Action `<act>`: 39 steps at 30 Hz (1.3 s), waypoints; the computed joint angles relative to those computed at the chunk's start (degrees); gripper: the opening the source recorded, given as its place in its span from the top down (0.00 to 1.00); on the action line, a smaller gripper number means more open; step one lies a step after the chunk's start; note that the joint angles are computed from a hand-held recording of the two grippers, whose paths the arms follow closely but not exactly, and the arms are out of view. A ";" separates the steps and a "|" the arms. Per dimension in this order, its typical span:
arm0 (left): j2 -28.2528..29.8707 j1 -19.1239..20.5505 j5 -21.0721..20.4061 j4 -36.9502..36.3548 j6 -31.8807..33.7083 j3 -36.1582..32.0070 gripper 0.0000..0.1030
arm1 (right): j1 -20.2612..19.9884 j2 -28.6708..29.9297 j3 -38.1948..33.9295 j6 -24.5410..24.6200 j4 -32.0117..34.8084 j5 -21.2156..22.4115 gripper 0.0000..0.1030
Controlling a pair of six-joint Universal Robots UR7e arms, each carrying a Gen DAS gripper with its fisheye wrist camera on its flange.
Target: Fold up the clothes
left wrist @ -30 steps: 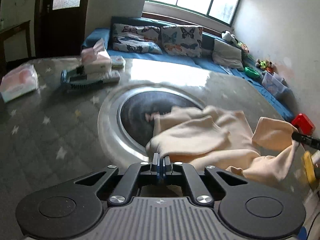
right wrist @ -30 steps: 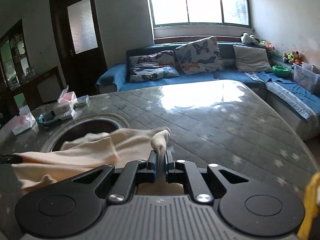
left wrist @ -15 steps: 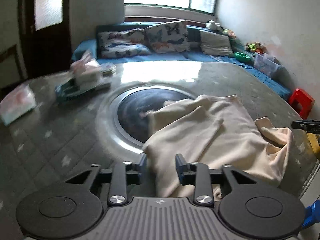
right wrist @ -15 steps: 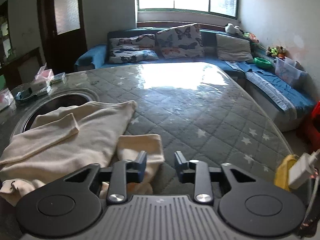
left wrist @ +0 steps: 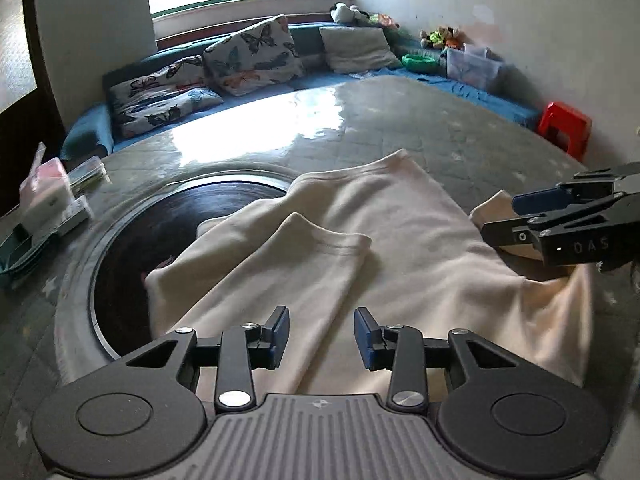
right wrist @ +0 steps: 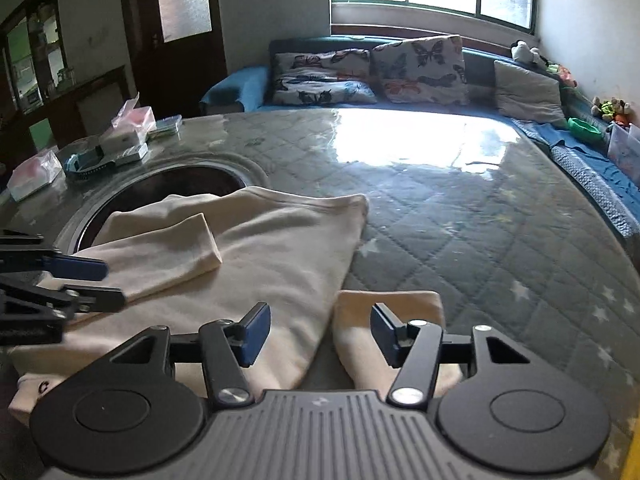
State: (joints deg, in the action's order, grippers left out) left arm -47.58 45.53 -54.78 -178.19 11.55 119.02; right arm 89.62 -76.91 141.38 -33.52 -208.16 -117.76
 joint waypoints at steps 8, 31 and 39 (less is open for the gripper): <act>3.62 1.58 -0.66 -2.25 2.78 -2.57 0.83 | -0.32 3.79 -3.59 0.28 2.08 0.36 0.40; -16.45 5.27 18.57 -7.61 -11.20 8.26 0.97 | 0.34 6.14 -5.02 -0.35 1.74 -0.63 0.34; -19.38 6.80 26.27 3.46 -18.06 8.46 0.90 | 0.61 6.12 -5.56 -0.37 2.44 -0.79 0.34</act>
State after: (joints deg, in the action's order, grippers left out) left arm -66.96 52.33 -28.52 -174.73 -6.51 127.48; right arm 90.23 -70.79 135.82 -33.89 -205.72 -118.54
